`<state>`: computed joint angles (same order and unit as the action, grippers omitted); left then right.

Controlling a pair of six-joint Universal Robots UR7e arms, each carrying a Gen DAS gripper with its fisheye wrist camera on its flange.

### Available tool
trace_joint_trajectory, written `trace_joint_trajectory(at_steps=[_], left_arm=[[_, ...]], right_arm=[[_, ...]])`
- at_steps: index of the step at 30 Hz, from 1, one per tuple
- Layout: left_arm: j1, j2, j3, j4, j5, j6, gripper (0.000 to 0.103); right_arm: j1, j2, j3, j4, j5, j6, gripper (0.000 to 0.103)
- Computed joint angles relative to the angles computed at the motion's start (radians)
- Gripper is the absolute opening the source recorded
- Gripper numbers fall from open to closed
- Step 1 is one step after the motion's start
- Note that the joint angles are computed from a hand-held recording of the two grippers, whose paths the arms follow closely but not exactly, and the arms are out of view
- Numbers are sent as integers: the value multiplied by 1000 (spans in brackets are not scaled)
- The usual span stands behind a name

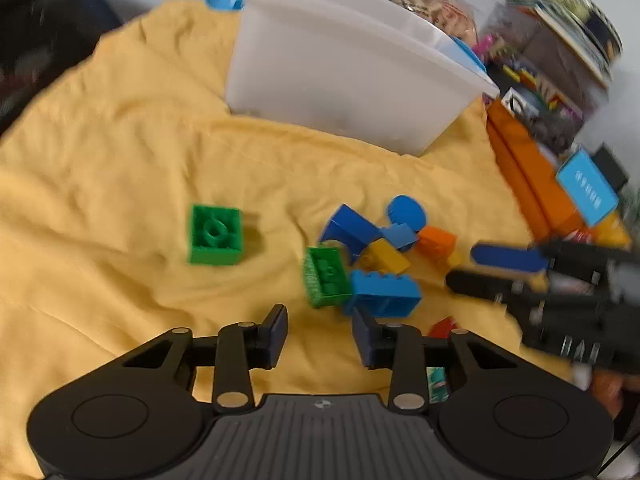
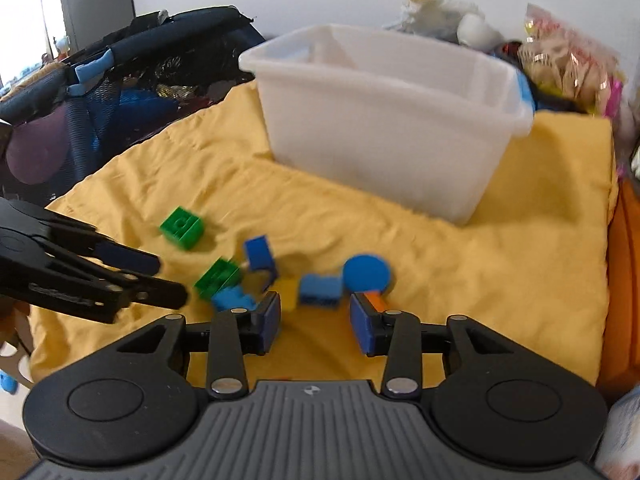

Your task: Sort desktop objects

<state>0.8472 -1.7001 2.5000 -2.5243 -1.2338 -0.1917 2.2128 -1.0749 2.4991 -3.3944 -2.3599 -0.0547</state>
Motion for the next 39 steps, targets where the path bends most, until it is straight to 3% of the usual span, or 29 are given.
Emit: trace_joint_trajectory(at_steps=[6, 8, 10, 12, 17, 18, 21, 27, 35, 39], left_arm=[[70, 80, -7, -127, -76, -86, 39], [77, 106, -10, -143, -82, -78, 25], [66, 117, -7, -154, -67, -66, 24], [28, 90, 1, -124, -27, -35, 24], [-158, -45, 51, 62, 261, 162, 24], [-162, -63, 49, 97, 270, 166, 24], [-132, -110, 39, 109, 186, 133, 24], [-139, -153, 63, 157, 171, 103, 24], [-289, -292, 141, 353, 334, 105, 24], [-283, -256, 141, 290, 393, 150, 24]], right_arm=[[31, -5, 22, 10, -16, 50, 43], [40, -8, 31, 9, -24, 68, 43], [51, -8, 36, 11, -36, 85, 43], [56, -3, 40, 9, -43, 95, 43], [58, -10, 50, 17, -47, 108, 44], [57, -9, 52, 18, -44, 108, 44], [52, 1, 46, 27, -28, 110, 44], [42, 28, 19, -24, 98, 43, 45], [2, 65, -42, -31, 120, -11, 45], [-12, 133, -98, -69, 94, -126, 44]])
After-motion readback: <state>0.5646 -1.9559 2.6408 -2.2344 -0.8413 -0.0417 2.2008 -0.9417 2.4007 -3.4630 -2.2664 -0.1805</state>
